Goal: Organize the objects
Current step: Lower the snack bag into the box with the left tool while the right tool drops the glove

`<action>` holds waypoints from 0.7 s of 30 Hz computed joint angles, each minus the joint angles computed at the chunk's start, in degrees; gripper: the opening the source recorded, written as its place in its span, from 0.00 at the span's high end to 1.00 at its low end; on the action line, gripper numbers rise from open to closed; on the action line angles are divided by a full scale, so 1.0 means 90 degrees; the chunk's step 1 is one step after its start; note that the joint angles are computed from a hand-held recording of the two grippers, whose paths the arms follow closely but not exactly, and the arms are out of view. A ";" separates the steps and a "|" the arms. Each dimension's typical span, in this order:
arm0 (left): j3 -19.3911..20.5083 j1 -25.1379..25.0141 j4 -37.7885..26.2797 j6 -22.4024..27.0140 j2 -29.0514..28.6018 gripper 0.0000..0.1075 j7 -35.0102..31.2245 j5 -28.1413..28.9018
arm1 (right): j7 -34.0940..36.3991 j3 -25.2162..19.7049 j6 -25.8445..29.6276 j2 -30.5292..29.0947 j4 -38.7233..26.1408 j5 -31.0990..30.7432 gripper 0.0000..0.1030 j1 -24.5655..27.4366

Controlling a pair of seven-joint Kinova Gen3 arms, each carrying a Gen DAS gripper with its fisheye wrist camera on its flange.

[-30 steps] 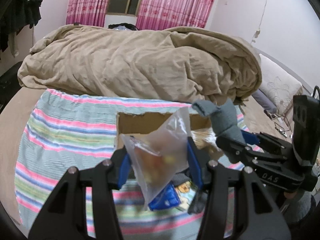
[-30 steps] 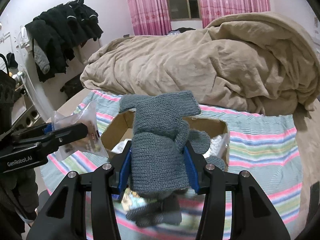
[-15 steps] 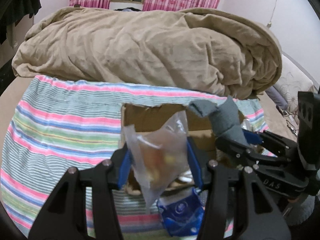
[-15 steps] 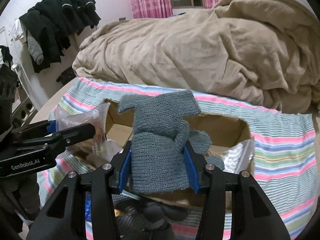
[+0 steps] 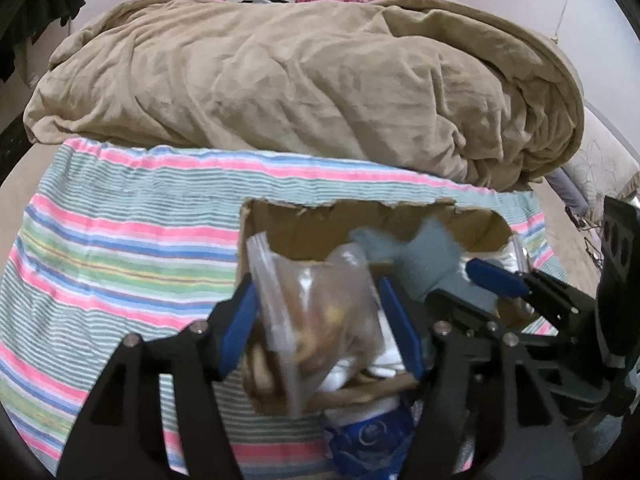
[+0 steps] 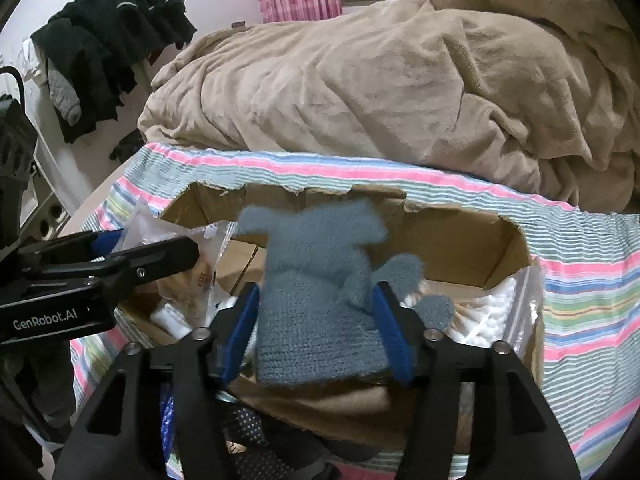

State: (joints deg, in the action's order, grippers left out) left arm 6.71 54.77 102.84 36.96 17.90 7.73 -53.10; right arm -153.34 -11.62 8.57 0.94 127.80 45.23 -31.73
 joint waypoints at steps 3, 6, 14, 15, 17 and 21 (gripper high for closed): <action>0.0006 0.0209 -0.0001 0.0298 -0.0116 0.25 0.0247 -0.0195 | -0.0240 -0.0099 0.0147 -0.0182 0.0017 0.0155 0.31 0.0020; 0.0139 0.0321 0.0060 0.0644 -0.0304 0.18 0.0590 -0.0450 | -0.0291 -0.0376 0.0329 -0.0422 0.0042 0.0097 0.28 0.0200; 0.0853 0.0336 0.0252 0.1416 -0.0831 0.17 0.1062 -0.0747 | 0.0200 -0.0958 0.0880 -0.1255 0.0088 -0.0769 0.28 0.0457; 0.0953 0.0374 0.0278 0.1544 -0.0904 0.17 0.1143 -0.0780 | 0.0296 -0.1023 0.1001 -0.1412 0.0087 -0.0927 0.28 0.0444; 0.1126 0.0397 0.0308 0.1719 -0.0996 0.17 0.1258 -0.0818 | 0.0431 -0.1176 0.1153 -0.1624 0.0086 -0.1150 0.28 0.0495; 0.1482 0.0532 0.0350 0.2142 -0.1157 0.16 0.1548 -0.0880 | 0.0745 -0.1440 0.1502 -0.2105 0.0068 -0.1667 0.28 0.0556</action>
